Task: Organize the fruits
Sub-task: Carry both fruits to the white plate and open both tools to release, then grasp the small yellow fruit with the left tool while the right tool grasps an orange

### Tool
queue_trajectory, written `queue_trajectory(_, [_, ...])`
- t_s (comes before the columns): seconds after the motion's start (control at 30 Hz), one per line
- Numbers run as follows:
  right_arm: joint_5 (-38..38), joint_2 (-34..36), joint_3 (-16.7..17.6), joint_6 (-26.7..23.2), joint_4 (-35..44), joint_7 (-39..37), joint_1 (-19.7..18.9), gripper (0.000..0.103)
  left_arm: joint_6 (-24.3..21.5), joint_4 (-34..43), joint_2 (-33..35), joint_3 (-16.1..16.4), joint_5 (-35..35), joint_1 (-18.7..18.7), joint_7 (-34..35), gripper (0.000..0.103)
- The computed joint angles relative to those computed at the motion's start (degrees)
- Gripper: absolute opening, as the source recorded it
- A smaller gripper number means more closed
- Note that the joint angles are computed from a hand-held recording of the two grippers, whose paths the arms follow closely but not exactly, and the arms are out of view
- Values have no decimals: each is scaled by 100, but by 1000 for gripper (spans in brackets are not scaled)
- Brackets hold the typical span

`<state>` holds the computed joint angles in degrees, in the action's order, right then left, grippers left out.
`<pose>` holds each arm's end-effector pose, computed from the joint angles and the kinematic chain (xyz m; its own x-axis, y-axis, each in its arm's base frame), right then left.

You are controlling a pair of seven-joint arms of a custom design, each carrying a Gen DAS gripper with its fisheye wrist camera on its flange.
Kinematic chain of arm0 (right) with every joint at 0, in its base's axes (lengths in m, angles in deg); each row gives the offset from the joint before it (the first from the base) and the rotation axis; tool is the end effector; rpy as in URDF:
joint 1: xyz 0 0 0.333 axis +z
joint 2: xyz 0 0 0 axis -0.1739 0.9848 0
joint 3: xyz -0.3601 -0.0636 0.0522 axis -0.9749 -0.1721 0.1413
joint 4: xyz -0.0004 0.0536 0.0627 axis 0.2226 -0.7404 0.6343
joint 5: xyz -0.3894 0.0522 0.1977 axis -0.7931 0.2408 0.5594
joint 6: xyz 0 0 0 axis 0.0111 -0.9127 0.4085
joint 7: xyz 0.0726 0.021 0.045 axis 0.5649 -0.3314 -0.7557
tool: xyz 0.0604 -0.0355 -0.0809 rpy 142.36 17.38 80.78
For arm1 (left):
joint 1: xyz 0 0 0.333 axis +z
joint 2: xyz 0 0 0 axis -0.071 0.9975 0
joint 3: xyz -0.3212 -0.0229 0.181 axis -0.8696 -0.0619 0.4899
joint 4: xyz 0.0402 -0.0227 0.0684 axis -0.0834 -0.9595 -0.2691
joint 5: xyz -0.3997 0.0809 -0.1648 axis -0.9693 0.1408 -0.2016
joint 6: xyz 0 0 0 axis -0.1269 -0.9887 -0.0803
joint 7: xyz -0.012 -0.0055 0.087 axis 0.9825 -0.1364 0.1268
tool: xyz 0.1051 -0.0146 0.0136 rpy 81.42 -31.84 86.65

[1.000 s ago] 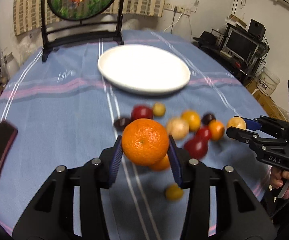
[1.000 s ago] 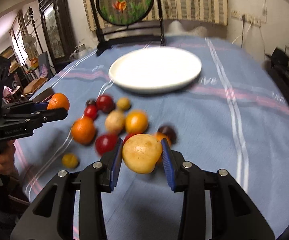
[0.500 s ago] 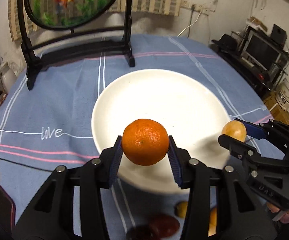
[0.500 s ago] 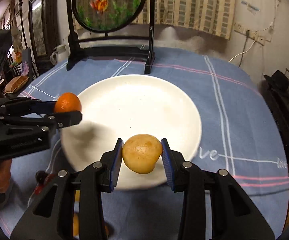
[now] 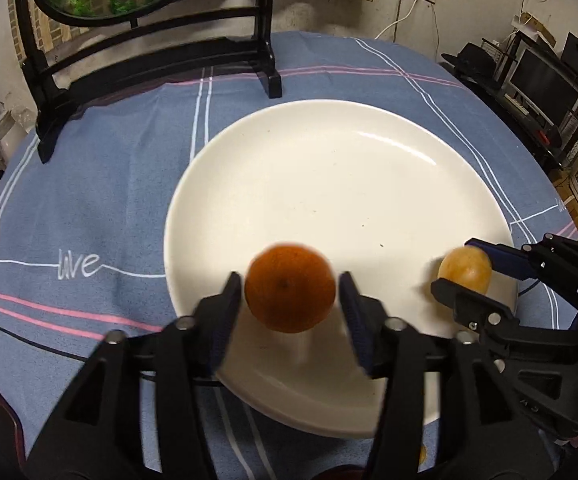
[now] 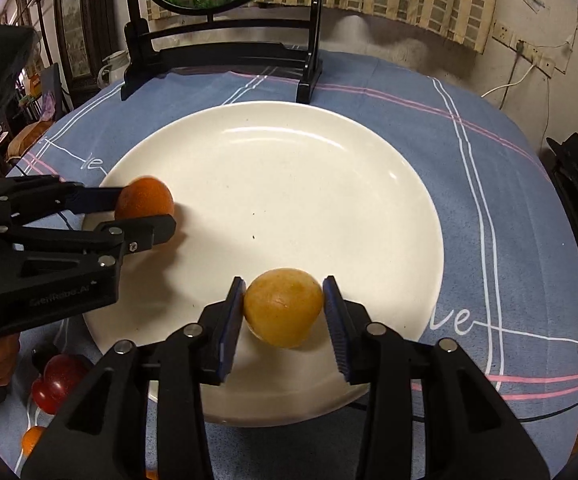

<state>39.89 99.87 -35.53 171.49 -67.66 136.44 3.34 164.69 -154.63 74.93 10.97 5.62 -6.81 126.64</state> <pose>0.7045 0.2077 0.4581 0.5631 -0.8264 -0.0050 -0.6815 -0.4609 -0.5684 0.6883 -0.1262 0.4425 0.0317 -0.9983 0.0497 -0.8176 -0.0545 -0.5731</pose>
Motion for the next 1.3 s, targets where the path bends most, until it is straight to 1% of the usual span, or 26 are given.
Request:
queue_trajectory(0.03, [64, -37, 29, 6, -29, -55, -31, 45, 83, -70, -76, 112, 223, -92, -204, 69])
queue_trajectory(0.1, [249, -186, 92, 163, -190, -209, -91, 60, 252, -280, -321, 285, 711, -234, -626, 74])
queue_trajectory(0.13, [452, -343, 163, 368, -372, -388, -152, 60, 311, -380, -440, 299, 853, -243, -753, 79])
queue_trajectory(0.17, [602, -440, 203, 447, -481, -533, -189, 60, 351, -490, -568, 330, 1050, -267, -946, 81])
queue_trajectory(0.23, [1059, -722, 293, 558, -767, -932, -289, 60, 468, -818, -925, 399, 1662, -313, -1558, 88])
queue_trajectory(0.27, [1350, -884, 327, 616, -937, -1157, -333, 60, 556, -1003, -1102, 381, 1927, -288, -1809, 89])
queue_trajectory(0.37, [2351, -1432, 304, 658, -1541, -1940, -383, 60, 986, -1832, -1804, 204, 2882, -77, -2676, 91])
queue_trajectory(0.4, [2608, -1627, 240, 665, -1781, -2127, -352, 60, 1091, -2099, -2016, 106, 3110, 28, -2898, 91])
queue_trajectory(0.43, [2748, -1772, 165, 681, -1968, -2219, -298, 60, 1198, -2359, -2204, 22, 3165, 102, -2980, 91])
queue_trajectory(0.47, [2904, -1925, 85, 684, -2175, -2332, -243, 60, 1280, -2545, -2324, -27, 3083, 139, -2934, 91])
queue_trajectory(0.53, [3045, -2236, -73, 674, -2612, -2395, -147, 60, 1435, -3123, -2674, 36, 2518, -27, -2549, 91])
queue_trajectory(0.6, [3039, -2471, -204, 667, -2929, -2363, -61, 60, 1469, -3534, -2933, 47, 2110, -154, -2320, 91])
queue_trajectory(0.63, [3075, -2613, -275, 583, -3104, -2390, -21, 60, 1516, -3665, -3005, 35, 1944, -174, -2255, 91])
queue_trajectory(0.7, [3014, -2776, -337, 606, -3311, -2366, 56, 60, 1690, -4028, -3201, 128, 1530, -359, -2087, 91])
queue_trajectory(0.8, [2922, -2921, -404, 622, -3523, -2378, 184, 60, 1809, -4297, -3355, -259, 1431, -103, -2130, 90])
queue_trajectory(0.87, [2942, -2915, -444, 625, -3543, -2400, 261, 60, 1813, -4364, -3409, -501, 1409, 57, -2056, 88])
queue_trajectory(0.97, [2868, -2848, -472, 527, -3479, -2255, 274, 60, 1834, -4418, -3472, -851, 1419, 326, -1992, 87])
queue_trajectory(1.03, [2845, -2854, -468, 557, -3497, -2229, 278, 59, 1861, -4444, -3467, -821, 1341, 256, -1866, 82])
queue_trajectory(1.07, [2757, -2839, -450, 562, -3492, -2136, 259, 58, 1880, -4463, -3459, -753, 1283, 192, -1781, 80])
queue_trajectory(1.1, [2715, -2825, -450, 552, -3485, -2093, 254, 54, 1894, -4480, -3442, -615, 1190, 44, -1650, 75])
queue_trajectory(1.13, [2652, -2810, -445, 523, -3478, -2029, 243, 54, 1928, -4501, -3424, -440, 1071, -145, -1495, 72])
queue_trajectory(1.17, [2586, -2786, -442, 476, -3460, -1964, 231, 52, 1954, -4507, -3408, -356, 988, -217, -1380, 71])
queue_trajectory(1.2, [2554, -2772, -443, 436, -3446, -1929, 227, 49, 1982, -4518, -3406, -347, 923, -237, -1304, 70])
queue_trajectory(1.27, [2429, -2736, -426, 407, -3416, -1809, 197, 48, 2028, -4536, -3395, -292, 796, -314, -1142, 67])
queue_trajectory(1.3, [2405, -2727, -425, 406, -3407, -1793, 195, 48, 2059, -4546, -3376, -154, 708, -468, -999, 65])
